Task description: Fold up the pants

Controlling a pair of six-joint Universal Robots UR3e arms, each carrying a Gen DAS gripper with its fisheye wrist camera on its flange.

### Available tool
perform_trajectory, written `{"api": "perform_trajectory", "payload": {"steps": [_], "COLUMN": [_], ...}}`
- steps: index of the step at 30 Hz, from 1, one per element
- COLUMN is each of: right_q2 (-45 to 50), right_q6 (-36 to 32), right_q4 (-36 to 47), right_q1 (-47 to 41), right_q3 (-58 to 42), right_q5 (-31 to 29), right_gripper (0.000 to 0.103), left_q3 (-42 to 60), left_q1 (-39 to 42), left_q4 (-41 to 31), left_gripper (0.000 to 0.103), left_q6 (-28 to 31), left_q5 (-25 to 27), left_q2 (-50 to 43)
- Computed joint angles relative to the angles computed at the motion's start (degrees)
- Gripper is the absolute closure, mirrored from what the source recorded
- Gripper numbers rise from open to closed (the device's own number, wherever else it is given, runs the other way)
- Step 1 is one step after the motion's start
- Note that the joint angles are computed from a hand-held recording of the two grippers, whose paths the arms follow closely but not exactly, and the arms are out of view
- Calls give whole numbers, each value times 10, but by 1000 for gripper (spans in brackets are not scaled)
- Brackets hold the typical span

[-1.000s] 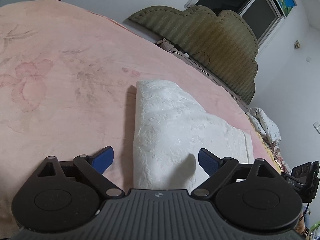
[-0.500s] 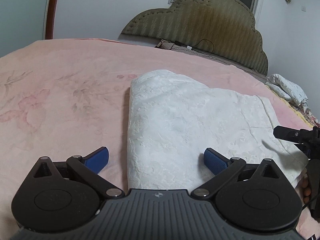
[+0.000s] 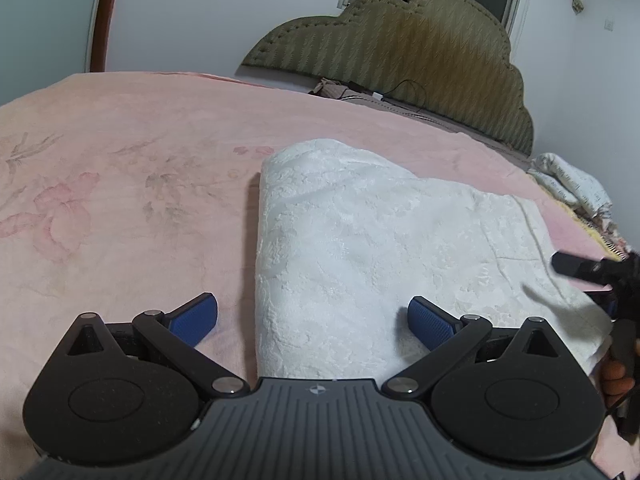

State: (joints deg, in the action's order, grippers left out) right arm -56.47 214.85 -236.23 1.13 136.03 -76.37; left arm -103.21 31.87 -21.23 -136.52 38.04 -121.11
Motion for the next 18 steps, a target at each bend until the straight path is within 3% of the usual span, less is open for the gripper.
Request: {"api": "perform_trajectory", "payload": {"steps": [3, 5, 6, 7, 10, 14, 18], "right_q2": [-49, -72, -81, -88, -94, -92, -94], "right_q6": [-59, -86, -90, -92, -91, -122, -162], "right_q4": [116, 193, 227, 245, 224, 230, 264], "right_q1": [25, 52, 68, 73, 65, 100, 144], "right_q3": [-28, -55, -69, -74, -61, -77, -122], "right_q5": [-28, -64, -95, -105, -84, -132, -200], "right_gripper": [0, 17, 29, 42, 64, 71, 75], "left_q3": [37, 54, 54, 47, 23, -13, -81], "left_q1": [2, 1, -1, -2, 4, 23, 36], "left_q4": [-79, -128, -131, -112, -75, -13, 130], "left_gripper": [6, 31, 33, 41, 64, 84, 88], "left_q6": [37, 73, 70, 51, 36, 14, -3], "left_q5": [-11, -23, -22, -17, -23, -53, -77], "left_q2": [-3, -2, 1, 3, 13, 18, 36]}}
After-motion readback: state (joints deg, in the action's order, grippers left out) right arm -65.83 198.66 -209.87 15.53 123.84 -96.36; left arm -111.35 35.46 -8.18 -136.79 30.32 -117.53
